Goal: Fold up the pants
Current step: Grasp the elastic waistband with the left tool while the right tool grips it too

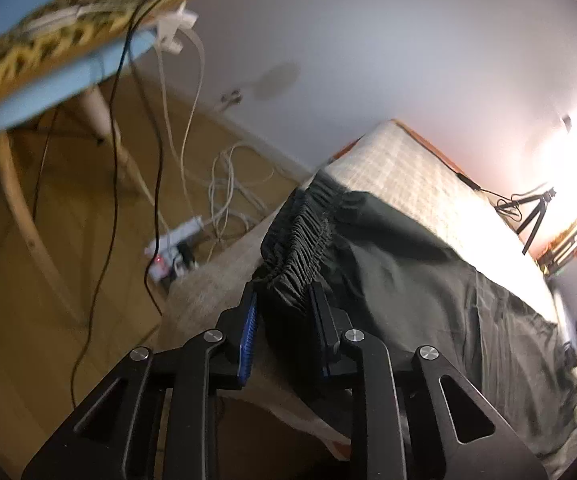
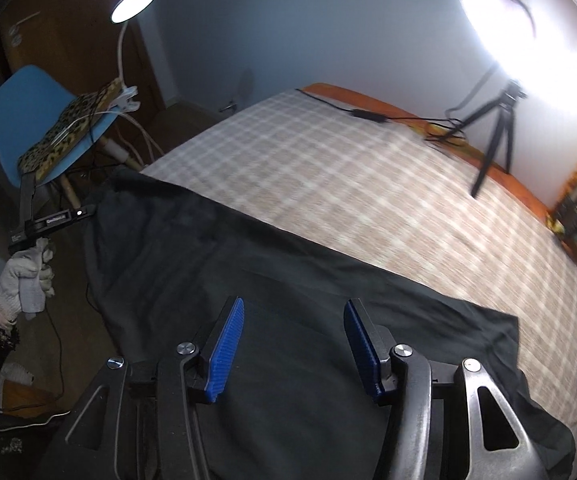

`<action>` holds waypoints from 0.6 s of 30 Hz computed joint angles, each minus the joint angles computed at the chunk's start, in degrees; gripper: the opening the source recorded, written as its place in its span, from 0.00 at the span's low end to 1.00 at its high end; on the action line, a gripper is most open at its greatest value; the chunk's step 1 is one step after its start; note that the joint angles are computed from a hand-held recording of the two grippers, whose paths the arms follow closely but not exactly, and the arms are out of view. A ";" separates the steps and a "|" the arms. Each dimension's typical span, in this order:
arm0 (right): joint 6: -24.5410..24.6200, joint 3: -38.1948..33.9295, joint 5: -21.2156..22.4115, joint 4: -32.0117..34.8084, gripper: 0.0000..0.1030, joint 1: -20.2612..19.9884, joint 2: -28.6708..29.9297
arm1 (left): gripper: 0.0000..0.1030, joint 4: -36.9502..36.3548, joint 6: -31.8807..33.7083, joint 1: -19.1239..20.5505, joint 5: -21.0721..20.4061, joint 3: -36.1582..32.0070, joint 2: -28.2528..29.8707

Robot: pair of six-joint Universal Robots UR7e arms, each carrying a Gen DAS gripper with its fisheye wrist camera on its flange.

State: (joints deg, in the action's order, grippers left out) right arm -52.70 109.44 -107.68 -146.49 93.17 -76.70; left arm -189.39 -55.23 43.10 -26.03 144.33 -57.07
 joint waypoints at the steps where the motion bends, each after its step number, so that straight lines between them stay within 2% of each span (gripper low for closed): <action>1: 0.22 0.08 -0.14 0.04 0.53 0.42 0.31 | 0.20 -0.26 0.45 -0.36 0.68 -0.04 0.20; 8: 6.67 -3.22 1.21 6.67 0.53 3.08 4.15 | 0.18 -3.00 7.73 -4.10 5.69 -1.22 3.67; 12: 11.43 -7.15 4.21 12.33 0.54 5.10 8.13 | 0.17 -2.34 13.36 -6.24 8.32 -3.55 7.44; 15: 14.37 -11.13 7.53 17.07 0.61 6.81 12.40 | 0.16 -2.92 18.44 -7.27 8.47 -5.47 10.59; 18: 16.18 -14.47 9.65 19.90 0.63 8.15 16.83 | 0.16 -5.10 23.17 -8.19 7.63 -7.19 14.05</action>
